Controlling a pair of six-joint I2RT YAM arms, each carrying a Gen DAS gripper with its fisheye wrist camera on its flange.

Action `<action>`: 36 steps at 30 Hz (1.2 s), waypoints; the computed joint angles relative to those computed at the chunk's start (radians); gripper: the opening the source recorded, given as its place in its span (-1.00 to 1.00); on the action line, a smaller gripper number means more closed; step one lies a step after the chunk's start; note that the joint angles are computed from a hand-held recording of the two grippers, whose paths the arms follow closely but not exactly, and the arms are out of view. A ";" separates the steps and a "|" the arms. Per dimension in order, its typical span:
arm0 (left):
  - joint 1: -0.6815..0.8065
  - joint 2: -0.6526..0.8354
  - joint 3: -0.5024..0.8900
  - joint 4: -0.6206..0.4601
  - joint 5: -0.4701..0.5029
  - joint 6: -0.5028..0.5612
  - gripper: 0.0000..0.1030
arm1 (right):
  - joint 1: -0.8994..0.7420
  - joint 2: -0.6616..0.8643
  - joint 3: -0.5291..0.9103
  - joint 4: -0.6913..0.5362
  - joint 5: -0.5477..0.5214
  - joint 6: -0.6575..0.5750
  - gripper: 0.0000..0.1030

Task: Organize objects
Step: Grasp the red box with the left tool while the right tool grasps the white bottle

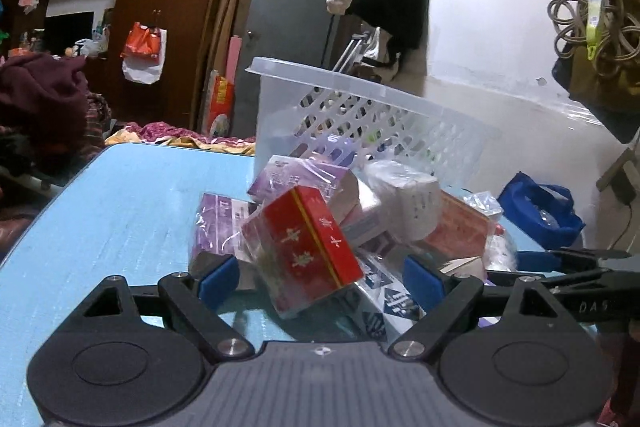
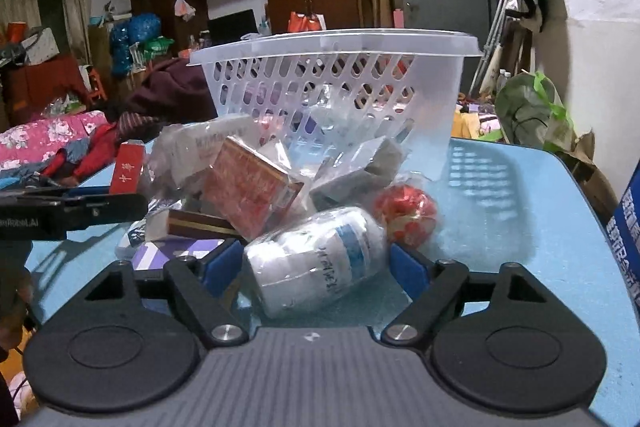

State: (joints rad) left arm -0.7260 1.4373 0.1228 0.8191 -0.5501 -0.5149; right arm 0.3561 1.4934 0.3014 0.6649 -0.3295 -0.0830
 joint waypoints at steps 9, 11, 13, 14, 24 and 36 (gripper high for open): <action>0.005 0.017 0.014 -0.012 0.012 -0.007 0.33 | -0.007 -0.004 -0.070 0.137 -0.023 -0.015 0.56; 0.015 0.045 -0.019 0.089 0.030 -0.004 -0.01 | -0.026 0.005 -0.078 0.167 -0.048 -0.001 0.56; 0.003 0.069 -0.039 0.157 0.009 -0.006 -0.12 | -0.051 0.015 -0.078 0.184 -0.089 0.015 0.56; -0.008 0.075 -0.046 0.176 -0.007 -0.003 -0.12 | -0.059 0.019 -0.079 0.193 -0.103 0.023 0.56; -0.128 0.171 -0.047 0.315 -0.184 0.069 -0.12 | -0.052 0.056 -0.104 0.316 -0.098 0.030 0.56; -0.241 0.153 -0.032 0.292 -0.358 0.130 -0.12 | -0.019 0.103 -0.171 0.508 -0.047 0.016 0.56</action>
State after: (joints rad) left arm -0.9672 1.5898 0.0907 1.1110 -0.9081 -0.3850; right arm 0.3371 1.5962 0.1303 1.1725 -0.3763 -0.0673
